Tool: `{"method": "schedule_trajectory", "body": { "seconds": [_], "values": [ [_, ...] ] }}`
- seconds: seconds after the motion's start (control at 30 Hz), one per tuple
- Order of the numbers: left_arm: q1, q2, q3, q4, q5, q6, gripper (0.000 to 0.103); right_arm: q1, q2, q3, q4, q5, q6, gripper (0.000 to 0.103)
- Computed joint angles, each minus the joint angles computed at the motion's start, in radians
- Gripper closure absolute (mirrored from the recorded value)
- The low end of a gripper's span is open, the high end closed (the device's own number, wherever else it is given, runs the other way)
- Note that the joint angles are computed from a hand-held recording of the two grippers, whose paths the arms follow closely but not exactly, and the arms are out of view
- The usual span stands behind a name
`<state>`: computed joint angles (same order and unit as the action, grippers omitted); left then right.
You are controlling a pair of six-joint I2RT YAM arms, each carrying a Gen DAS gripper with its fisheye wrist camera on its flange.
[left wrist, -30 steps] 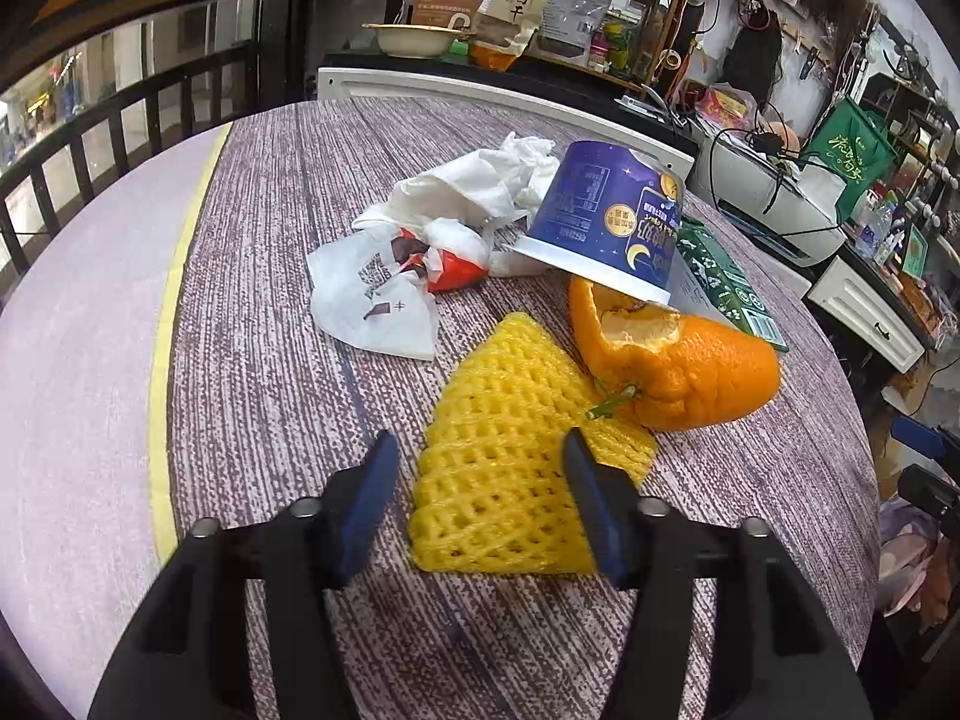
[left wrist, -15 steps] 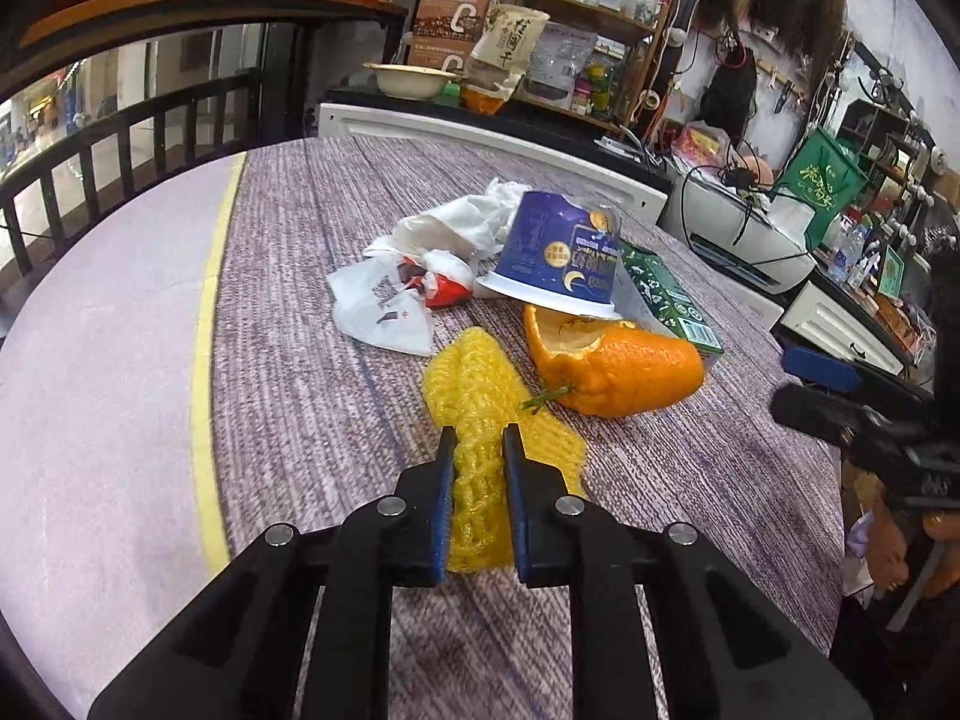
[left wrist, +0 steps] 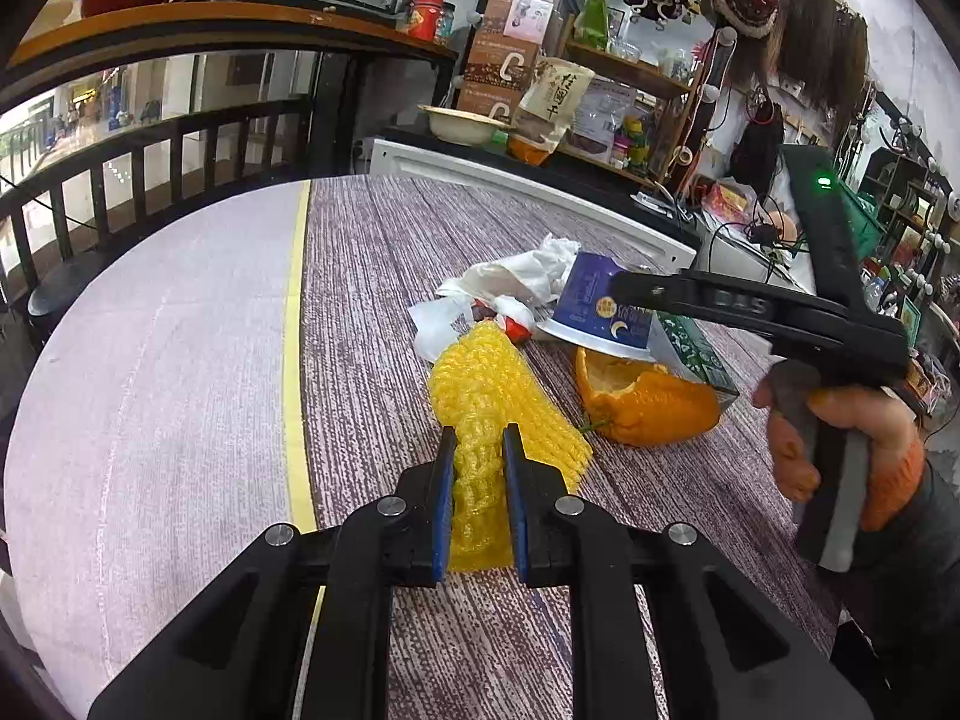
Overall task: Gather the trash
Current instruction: 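Grasp the blue yogurt cup with the right tool while the left tool holds the yellow net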
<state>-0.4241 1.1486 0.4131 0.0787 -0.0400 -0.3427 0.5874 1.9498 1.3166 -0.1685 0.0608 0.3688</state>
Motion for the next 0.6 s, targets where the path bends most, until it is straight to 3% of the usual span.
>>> {"method": "schedule_trajectory", "body": {
  "seconds": [0.1, 0.2, 0.3, 0.6],
  "values": [
    [0.021, -0.003, -0.007, 0.014, 0.024, -0.002, 0.088, -0.010, 0.073, 0.082, -0.052, -0.010, 0.031, 0.020],
    [0.024, 0.006, -0.017, 0.031, 0.029, -0.006, 0.088, -0.013, 0.123, 0.136, -0.077, -0.013, 0.034, 0.030],
    [0.023, 0.019, -0.023, 0.045, 0.034, -0.006, 0.088, -0.005, 0.132, 0.150, -0.084, 0.007, 0.012, 0.032],
    [-0.031, -0.012, -0.018, 0.027, -0.036, -0.006, 0.088, 0.007, -0.043, -0.050, 0.034, -0.056, 0.017, 0.032]
  ]
}}
